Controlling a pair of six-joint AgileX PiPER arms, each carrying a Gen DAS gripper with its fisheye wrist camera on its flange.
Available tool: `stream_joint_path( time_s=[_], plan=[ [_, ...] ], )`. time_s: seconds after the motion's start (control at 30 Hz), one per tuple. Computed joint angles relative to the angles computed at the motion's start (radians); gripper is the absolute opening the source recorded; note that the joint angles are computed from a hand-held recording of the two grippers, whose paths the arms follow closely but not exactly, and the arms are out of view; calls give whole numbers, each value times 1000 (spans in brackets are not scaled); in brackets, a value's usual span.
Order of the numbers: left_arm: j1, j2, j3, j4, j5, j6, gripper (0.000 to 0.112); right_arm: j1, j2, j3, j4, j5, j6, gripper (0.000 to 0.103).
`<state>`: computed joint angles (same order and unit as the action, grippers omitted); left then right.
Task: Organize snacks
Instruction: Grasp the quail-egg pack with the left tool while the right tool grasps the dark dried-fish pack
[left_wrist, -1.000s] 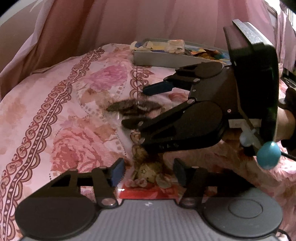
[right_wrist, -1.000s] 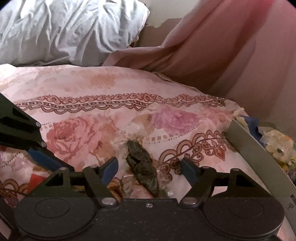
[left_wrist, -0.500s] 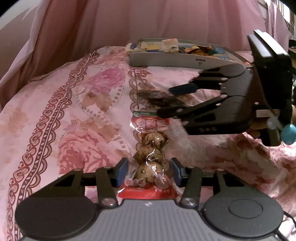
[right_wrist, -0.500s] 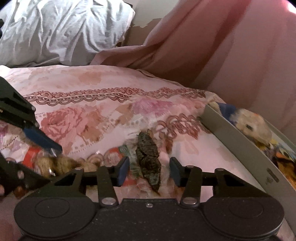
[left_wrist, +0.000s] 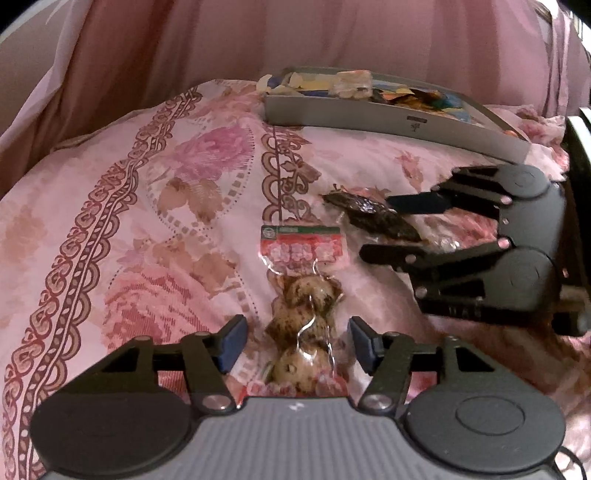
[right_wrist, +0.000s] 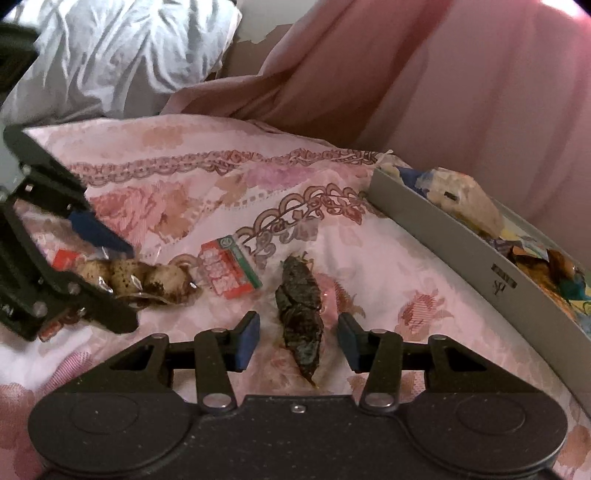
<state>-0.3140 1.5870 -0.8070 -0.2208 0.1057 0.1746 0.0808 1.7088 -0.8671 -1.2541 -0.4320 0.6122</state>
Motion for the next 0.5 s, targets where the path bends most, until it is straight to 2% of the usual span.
stream_joint_path(
  time_s=[0.13, 0.17, 0.37, 0.5],
  plan=[
    [-7, 5, -1, 128, -6, -134, 62, 23, -9, 28, 124, 25, -115, 51],
    [-7, 5, -2, 122, -4, -130, 56, 26, -12, 33, 139, 29, -125, 51],
    [-12, -2, -18, 200, 32, -230, 53, 33, -34, 76, 261, 32, -251, 49],
    [-21, -14, -25, 208, 69, -269, 51, 32, -60, 104, 280, 46, -261, 48]
  ],
)
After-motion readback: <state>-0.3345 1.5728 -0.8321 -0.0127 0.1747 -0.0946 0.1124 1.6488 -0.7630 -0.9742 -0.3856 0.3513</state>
